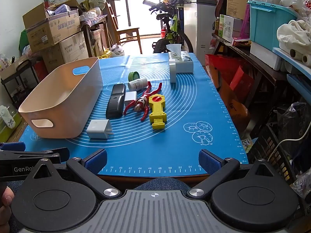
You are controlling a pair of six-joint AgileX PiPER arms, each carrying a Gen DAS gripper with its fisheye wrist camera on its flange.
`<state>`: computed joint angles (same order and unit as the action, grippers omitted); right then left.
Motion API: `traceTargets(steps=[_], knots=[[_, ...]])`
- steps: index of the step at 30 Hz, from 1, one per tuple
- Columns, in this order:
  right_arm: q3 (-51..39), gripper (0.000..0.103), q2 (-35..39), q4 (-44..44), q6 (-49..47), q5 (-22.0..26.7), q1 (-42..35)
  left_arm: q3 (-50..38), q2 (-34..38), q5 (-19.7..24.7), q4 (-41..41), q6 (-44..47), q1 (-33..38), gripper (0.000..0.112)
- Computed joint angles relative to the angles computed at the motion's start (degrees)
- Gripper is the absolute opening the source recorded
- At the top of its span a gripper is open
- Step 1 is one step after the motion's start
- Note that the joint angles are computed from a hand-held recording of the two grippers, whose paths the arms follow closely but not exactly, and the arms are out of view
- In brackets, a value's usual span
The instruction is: Organize rigid objects
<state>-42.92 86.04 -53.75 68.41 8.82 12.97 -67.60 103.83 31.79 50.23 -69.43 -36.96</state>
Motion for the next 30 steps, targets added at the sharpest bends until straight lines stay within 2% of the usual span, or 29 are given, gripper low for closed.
traceTargets(steps=[30], knots=[[0.08, 0.100, 0.03, -0.65, 0.71, -0.08, 0.03, 0.05, -0.22, -0.37, -0.97, 0.55, 0.15, 0.102]])
